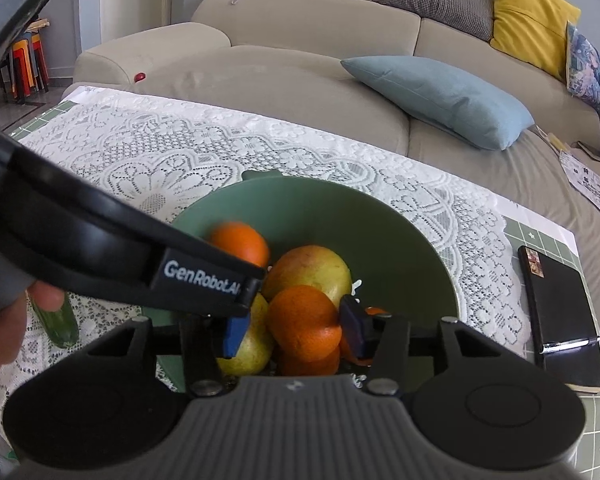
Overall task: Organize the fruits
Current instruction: 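Lower both mandarins into the colander and open both tools, then lift both tools out and move them toward the small brown fruits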
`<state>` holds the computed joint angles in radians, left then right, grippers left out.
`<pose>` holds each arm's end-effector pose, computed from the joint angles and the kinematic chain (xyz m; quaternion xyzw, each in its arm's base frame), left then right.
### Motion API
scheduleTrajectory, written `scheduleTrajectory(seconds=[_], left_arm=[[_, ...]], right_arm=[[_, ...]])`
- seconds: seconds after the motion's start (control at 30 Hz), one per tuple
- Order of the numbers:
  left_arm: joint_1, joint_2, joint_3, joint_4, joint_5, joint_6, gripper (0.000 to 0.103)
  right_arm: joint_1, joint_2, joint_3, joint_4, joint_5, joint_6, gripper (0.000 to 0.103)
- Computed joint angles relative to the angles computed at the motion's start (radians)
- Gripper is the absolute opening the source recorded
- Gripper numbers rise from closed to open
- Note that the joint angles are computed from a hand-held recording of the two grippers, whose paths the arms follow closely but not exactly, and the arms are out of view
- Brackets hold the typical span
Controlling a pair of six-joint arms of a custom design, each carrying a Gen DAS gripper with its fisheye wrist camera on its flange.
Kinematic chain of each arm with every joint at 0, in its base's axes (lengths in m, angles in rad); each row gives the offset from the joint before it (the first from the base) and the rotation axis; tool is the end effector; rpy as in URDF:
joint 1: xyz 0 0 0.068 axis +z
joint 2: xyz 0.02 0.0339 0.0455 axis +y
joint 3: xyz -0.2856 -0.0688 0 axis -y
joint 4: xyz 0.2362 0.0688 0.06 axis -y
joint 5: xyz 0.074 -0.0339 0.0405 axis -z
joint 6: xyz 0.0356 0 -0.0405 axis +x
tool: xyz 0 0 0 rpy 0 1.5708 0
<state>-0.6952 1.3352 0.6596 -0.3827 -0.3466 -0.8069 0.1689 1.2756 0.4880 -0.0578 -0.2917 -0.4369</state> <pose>0.1827 -0.1367 0.1966 -0.0968 0.9489 -0.0484 0.2963 0.2130 0.0467 0.1808 -0.3251 0.8675 0.0878 0.3660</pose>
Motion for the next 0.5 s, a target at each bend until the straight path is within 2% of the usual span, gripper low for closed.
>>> scheduleTrajectory(seconds=[0.07, 0.13, 0.17, 0.5], left_arm=[[-0.010, -0.009, 0.003, -0.011, -0.015, -0.002, 0.057], [-0.016, -0.027, 0.005, -0.023, -0.016, -0.003, 0.061], [-0.019, -0.037, 0.006, -0.030, -0.015, -0.006, 0.062], [-0.067, -0.208, -0.019, -0.126, -0.100, -0.037, 0.062]], right_arm=[[0.002, -0.009, -0.003, 0.001, 0.000, 0.002, 0.050], [0.002, -0.019, -0.009, 0.006, -0.005, 0.004, 0.060], [0.004, -0.025, -0.012, 0.011, -0.002, 0.005, 0.061], [0.027, -0.081, -0.048, 0.087, 0.021, 0.071, 0.082]])
